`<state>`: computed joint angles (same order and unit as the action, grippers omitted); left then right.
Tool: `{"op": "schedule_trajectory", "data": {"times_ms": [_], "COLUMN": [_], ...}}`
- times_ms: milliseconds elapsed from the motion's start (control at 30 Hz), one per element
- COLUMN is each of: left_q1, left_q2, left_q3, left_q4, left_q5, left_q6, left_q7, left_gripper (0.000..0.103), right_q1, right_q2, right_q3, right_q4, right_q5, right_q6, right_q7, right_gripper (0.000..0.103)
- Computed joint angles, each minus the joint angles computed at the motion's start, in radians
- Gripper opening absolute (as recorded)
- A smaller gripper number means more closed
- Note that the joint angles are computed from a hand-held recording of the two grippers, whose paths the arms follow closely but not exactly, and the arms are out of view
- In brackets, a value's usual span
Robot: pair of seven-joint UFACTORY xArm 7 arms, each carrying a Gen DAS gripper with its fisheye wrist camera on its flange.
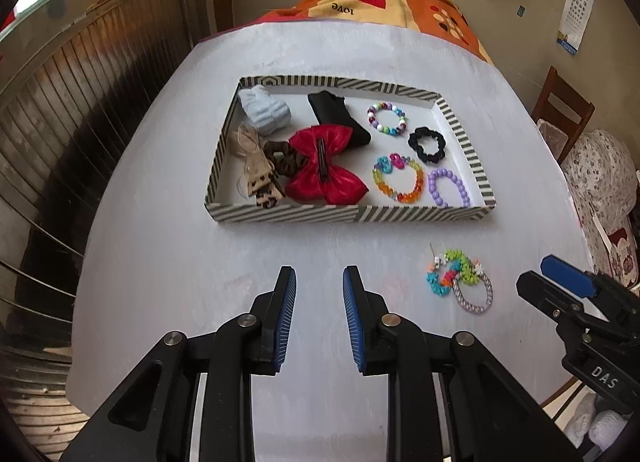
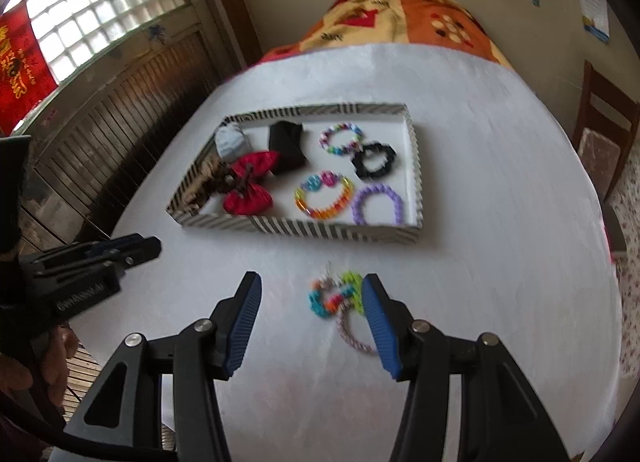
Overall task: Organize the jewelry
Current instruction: 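Withdraw both open grippers from the tray, then grasp the green flower bead bracelet with the left gripper while the right gripper grasps the grey braided bracelet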
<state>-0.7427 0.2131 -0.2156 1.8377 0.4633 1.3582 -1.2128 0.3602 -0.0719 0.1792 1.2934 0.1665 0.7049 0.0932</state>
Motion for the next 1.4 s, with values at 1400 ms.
{"op": "schedule_trajectory", "data": {"times_ms": [1400], "left_q1": [-0.082], "left_q2": [0.566], "left_q3": [0.133], "left_q4": [0.643], "left_q5": [-0.302], "left_q6": [0.043], "left_q7": [0.339], "left_gripper": [0.025], "right_q1": [-0.055], "right_q2": [0.078], "right_q3": [-0.025], "right_q4": [-0.136], "right_q5": [-0.044], "right_q6": [-0.072], "right_q7": [-0.082], "right_gripper": [0.052]}}
